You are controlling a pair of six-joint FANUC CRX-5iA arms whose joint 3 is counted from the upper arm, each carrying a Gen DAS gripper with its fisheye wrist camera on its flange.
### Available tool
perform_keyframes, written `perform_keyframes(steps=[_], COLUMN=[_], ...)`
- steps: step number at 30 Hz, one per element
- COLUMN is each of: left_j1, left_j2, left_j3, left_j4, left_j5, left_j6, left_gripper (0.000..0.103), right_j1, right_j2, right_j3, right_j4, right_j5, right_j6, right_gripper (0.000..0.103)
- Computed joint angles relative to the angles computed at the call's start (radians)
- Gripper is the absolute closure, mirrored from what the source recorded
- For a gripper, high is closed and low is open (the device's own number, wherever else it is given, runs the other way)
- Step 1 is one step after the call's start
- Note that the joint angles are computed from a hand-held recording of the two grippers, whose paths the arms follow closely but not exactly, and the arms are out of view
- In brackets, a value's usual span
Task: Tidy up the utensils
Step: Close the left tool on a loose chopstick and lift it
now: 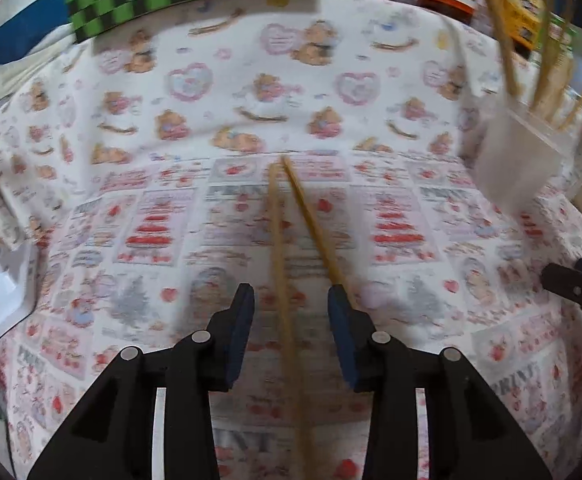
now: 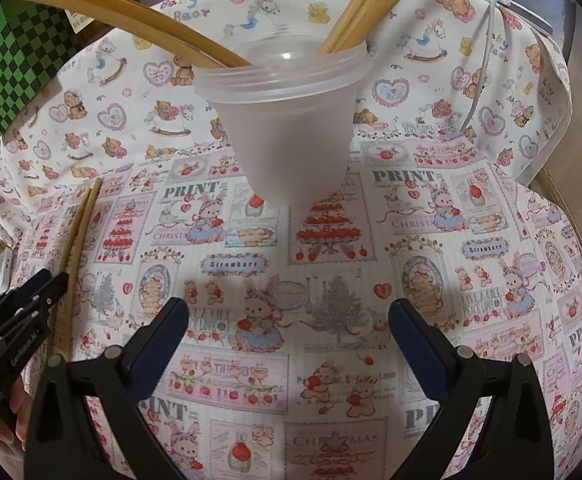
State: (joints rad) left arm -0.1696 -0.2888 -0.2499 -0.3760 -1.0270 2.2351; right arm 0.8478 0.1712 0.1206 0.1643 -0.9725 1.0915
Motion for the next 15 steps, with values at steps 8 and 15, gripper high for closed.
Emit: perform_keyframes(steps=[8,15], left_j1=[0.038,0.073], left_j2=[-0.023,-0.034], left_j3=[-0.071,-0.067], left_j4=[0.220,0.231], left_j5=[0.131,0.088], left_j6=[-0.204,-0.159], left_gripper=[0.079,0.092], right_j1=[0.003,0.005], right_j2=[-0.005,-0.019], right_j3=[-0.009,-0.012], right_j4=[0.007,-0.038], right_j5=[0.009,0.028], right_j6=[-0.008,0.053], right_gripper=[0.003,0.003])
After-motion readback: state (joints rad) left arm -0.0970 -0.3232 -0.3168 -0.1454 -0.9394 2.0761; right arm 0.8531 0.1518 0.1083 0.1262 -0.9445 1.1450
